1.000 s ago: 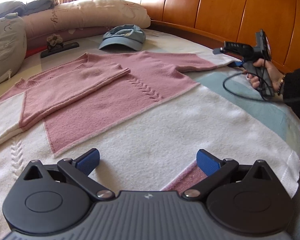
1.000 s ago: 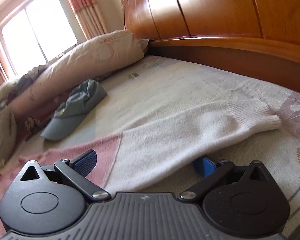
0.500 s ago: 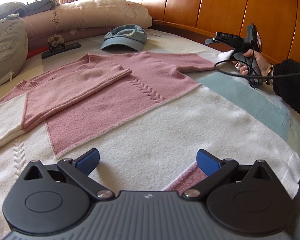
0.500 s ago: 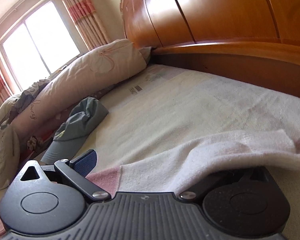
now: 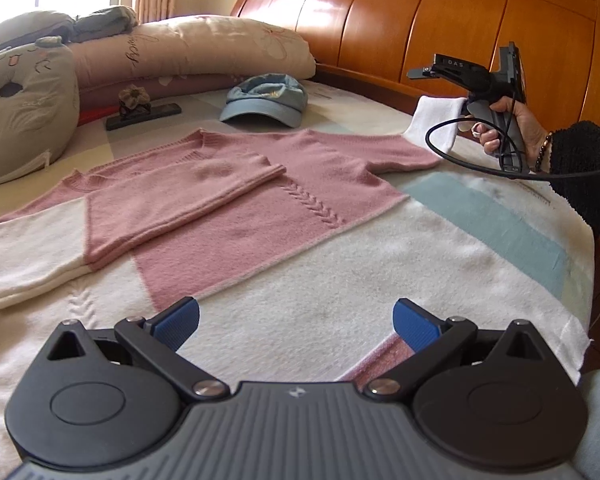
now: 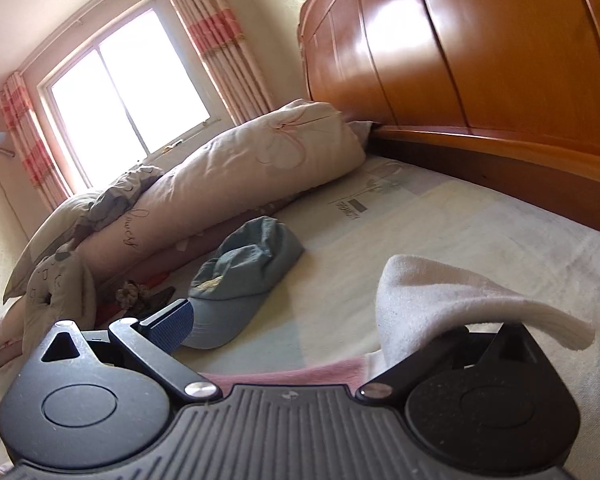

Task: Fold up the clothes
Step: 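Lift the held sleeve with the right gripper above the bed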

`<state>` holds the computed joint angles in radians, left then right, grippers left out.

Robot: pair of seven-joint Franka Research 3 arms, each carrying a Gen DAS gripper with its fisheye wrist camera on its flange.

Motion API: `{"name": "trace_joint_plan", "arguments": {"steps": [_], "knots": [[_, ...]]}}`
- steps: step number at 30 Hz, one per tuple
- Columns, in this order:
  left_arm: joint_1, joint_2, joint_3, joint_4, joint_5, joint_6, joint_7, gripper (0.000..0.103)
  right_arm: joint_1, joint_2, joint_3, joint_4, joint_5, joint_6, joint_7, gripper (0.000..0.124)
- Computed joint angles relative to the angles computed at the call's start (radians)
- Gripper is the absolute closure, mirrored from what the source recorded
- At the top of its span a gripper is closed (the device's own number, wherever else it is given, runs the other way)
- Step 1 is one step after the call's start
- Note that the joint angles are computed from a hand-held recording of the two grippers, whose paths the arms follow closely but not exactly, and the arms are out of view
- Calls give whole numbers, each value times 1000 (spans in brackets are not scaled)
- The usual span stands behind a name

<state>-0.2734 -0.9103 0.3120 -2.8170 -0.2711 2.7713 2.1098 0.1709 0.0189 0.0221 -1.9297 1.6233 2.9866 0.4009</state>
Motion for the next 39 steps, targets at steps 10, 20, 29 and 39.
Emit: {"name": "trace_joint_plan", "arguments": {"steps": [10,20,29,39], "knots": [[81,-119,47,12,23,-196,109,1,66,-33,37,-27,-488,61,505,21],[201,-192,70,19,19,-350,226,1,115,5,53,3,-1051,81,1064,21],[248,-213,81,28,14,-436,345,1,155,51,56,68,-1291,54,1310,21],[294,-217,93,38,-18,-471,390,1,200,105,85,156,-1331,30,1345,21]]}}
